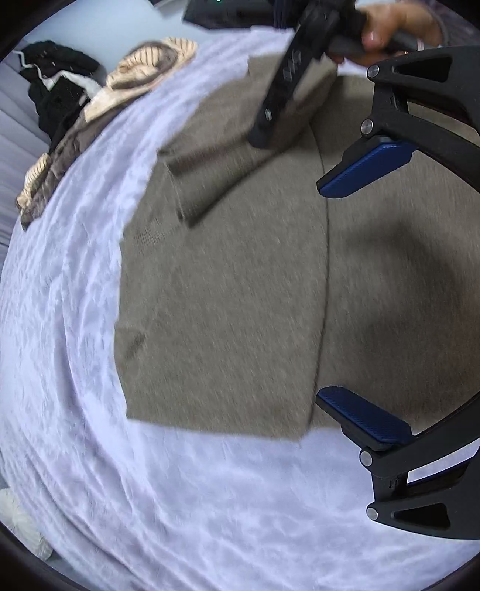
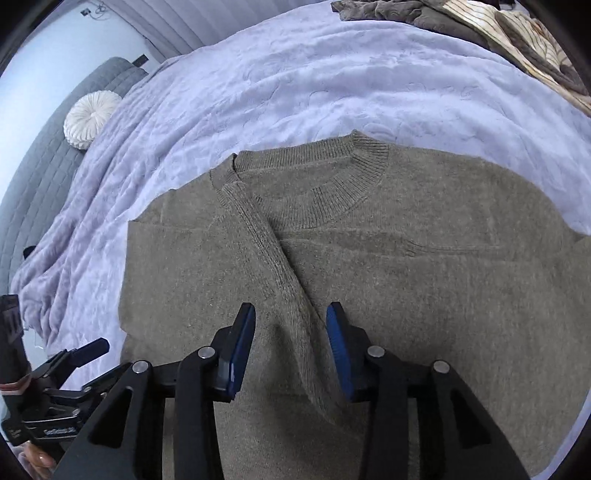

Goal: Fold small clothes

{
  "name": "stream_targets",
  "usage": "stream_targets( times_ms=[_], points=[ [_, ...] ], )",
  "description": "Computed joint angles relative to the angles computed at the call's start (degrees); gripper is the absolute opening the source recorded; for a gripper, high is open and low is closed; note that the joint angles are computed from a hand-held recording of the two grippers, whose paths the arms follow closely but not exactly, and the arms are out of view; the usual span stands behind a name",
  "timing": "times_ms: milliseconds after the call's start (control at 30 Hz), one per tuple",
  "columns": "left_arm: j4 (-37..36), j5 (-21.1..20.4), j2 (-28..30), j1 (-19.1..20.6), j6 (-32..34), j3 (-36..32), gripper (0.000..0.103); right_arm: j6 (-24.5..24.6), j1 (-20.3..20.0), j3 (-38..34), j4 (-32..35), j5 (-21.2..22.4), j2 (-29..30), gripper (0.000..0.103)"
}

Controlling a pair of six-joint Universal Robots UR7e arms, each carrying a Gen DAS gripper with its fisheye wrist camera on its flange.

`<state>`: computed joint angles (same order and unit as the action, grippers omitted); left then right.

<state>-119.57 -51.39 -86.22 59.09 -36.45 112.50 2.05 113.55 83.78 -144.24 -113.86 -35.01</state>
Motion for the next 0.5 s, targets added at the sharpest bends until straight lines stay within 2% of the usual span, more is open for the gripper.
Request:
stream_targets(
  times_ms=[33,133,167,233,333,367,467,500],
  points=[
    [-2.63,-2.16,0.16,0.56,1.95,-0.18,0.102,0.29,0.29,-0.39,-0.19,-0.78,0.45,0.006],
    [-7.97,-10.30,0.94,3.04,5.64,-1.14,0.102,-3.45,0.07,3.97,-8.15,6.13,-1.81,0.006],
    [-9.33,-13.34,1.49,4.15,6.51,-1.61,0.102,-4.98,0.35,4.71,-8.73,6.68,-2.15,0.006],
    [-11.39,-17.57,3.16,6.18,7.00,-2.46,0.102,-8.22,1.21,5.22,-7.38,5.92,-1.71,0.006],
    [-13.11,-22.07,5.95,8.74,5.27,-3.60,0.102,-9.40,1.69,5.61,-3.43,4.24,-0.76,0.010],
    [-13.42,-22.58,6.77,9.16,4.66,-3.82,0.102,-9.12,1.86,6.14,-2.86,3.34,-0.82,0.011],
    [-13.21,-21.02,8.02,8.78,4.24,-4.19,0.102,-6.27,1.52,8.86,-3.06,4.72,-3.17,0.027],
    [-13.17,-20.33,8.24,8.42,4.28,-4.32,0.102,-4.32,1.11,10.33,-3.38,5.75,-4.68,0.036]
  ],
)
